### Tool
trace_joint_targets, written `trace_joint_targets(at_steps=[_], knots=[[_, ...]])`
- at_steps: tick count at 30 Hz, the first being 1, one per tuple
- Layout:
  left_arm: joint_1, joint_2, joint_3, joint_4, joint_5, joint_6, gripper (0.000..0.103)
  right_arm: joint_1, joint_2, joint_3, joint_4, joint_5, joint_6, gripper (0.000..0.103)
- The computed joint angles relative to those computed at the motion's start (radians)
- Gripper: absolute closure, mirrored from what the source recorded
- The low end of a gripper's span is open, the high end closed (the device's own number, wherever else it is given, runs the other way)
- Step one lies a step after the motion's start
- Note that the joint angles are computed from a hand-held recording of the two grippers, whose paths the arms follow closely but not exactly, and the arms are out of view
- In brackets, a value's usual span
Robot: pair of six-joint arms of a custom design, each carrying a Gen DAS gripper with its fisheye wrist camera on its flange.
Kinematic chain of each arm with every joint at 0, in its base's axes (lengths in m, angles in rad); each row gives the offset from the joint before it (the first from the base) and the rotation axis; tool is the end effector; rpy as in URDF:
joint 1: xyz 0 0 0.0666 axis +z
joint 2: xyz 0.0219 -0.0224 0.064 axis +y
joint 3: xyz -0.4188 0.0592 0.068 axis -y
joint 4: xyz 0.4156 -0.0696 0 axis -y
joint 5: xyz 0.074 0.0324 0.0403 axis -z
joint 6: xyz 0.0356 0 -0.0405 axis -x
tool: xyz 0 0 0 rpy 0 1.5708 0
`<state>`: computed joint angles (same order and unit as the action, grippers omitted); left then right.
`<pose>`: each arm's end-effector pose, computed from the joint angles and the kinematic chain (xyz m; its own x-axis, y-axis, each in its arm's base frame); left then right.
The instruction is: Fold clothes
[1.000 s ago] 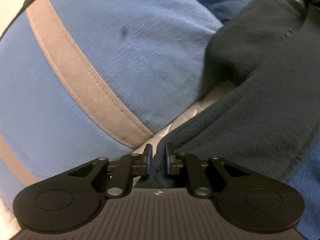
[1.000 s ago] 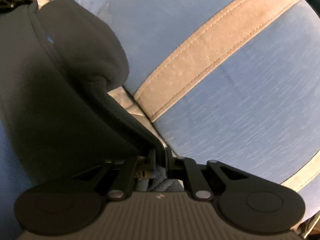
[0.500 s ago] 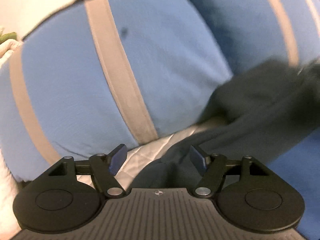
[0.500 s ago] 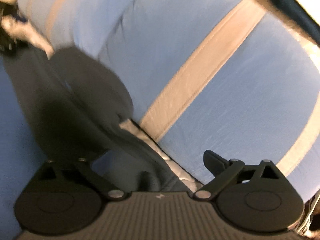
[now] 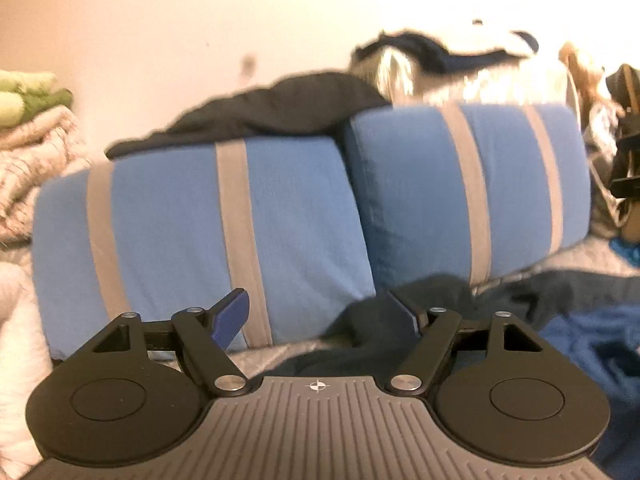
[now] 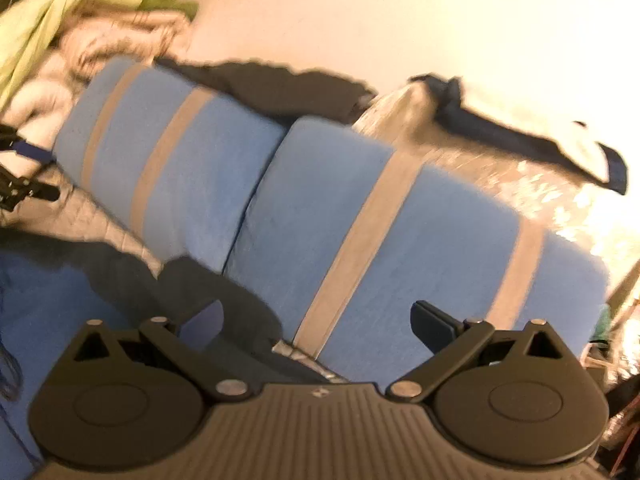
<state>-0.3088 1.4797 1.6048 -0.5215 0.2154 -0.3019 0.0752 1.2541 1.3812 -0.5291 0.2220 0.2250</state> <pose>0.5350 -0.1791 0.5635 -0.2071 0.3709 -0.9053 0.5722 0.7965 0.1955 0.4676 0.0270 0.5597 -0.4091 -0.2491 -0.8779 0.0385 0.9565 -0.2893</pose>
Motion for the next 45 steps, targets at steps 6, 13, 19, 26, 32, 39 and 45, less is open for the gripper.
trace_joint_targets(at_steps=[6, 13, 19, 26, 32, 39, 45], knots=[[0.054, -0.055, 0.073, -0.025, 0.044, 0.029, 0.022, -0.006, -0.061, 0.049, -0.008, 0.053, -0.027, 0.000], [0.171, -0.095, 0.061, -0.083, 0.151, 0.118, 0.014, 0.002, -0.116, 0.100, -0.041, 0.028, -0.095, 0.000], [0.289, -0.191, -0.165, 0.069, 0.117, 0.195, 0.014, 0.057, -0.139, -0.009, -0.030, -0.088, -0.176, 0.000], [0.443, -0.269, -0.343, 0.155, 0.100, 0.262, 0.014, 0.149, -0.101, -0.131, 0.024, -0.174, -0.248, 0.000], [0.575, -0.276, -0.417, 0.173, 0.118, 0.410, 0.014, 0.217, -0.053, -0.170, 0.093, -0.250, -0.320, 0.000], [0.698, -0.282, -0.527, 0.307, 0.214, 0.728, 0.014, 0.274, -0.005, -0.261, 0.234, -0.200, -0.396, 0.000], [0.771, -0.242, -0.566, 0.320, 0.249, 0.915, 0.015, 0.300, -0.012, -0.383, 0.421, -0.050, -0.416, 0.000]])
